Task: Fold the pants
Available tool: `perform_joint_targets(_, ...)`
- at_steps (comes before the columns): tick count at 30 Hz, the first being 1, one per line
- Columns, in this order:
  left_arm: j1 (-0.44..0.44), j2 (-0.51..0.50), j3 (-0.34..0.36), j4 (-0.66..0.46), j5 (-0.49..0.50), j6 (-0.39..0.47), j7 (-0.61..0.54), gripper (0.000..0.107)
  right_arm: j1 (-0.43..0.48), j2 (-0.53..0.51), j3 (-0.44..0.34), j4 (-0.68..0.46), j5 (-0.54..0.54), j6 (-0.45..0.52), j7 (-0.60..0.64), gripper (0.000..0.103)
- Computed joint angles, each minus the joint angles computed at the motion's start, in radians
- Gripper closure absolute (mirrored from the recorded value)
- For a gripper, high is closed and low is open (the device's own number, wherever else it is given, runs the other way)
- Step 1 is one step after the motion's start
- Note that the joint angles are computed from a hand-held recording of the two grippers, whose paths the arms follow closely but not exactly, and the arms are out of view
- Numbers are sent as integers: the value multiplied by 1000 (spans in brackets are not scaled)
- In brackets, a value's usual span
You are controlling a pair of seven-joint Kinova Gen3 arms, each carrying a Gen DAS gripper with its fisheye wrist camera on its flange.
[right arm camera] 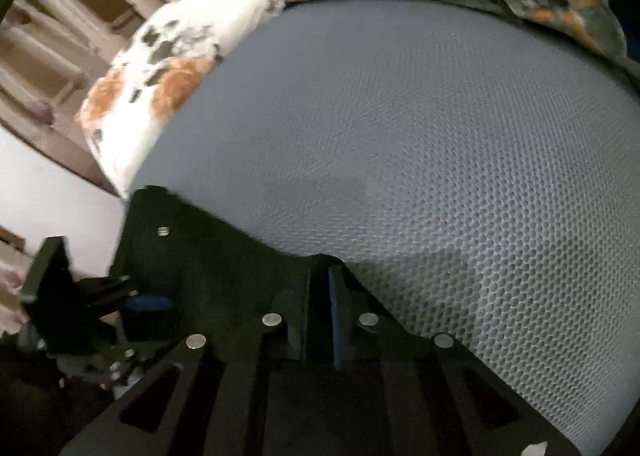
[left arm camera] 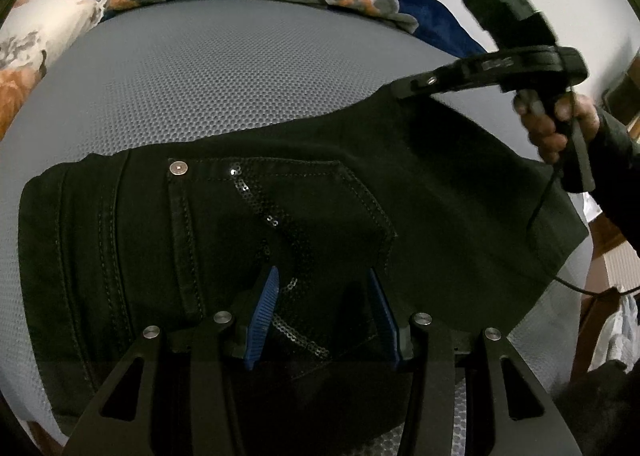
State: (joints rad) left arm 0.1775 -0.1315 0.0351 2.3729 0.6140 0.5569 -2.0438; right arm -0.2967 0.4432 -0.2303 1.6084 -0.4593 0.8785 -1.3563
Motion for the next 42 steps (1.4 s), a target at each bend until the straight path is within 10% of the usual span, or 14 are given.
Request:
perform_joint_targets(5,0,2,17,-18,-47,13,48,60,42,-22,-74,63,45,-104,-117,89)
perform_joint_targets(13,50,-22,42,-115,-92,22,75,60,315,-357,-267,280,190,-194,-363,78)
perform_joint_targets(19,105,93,67,-209,26,-24,-65,60,418,-563,-111,422,171,-71,-302,78)
perform_joint_targets(28,132,254,174,-310,16,-30,-2,60,251,-471,278,380,81,131,64,78)
perform_joint_targets(36,162,276,192,-309,-98,-57,177,60,508,-407,98,353,91,94,147,78)
perform_joint_targets(42,135,291,213,-294,-65,-84,179,60,761,-523,150,443,39,50,156,78)
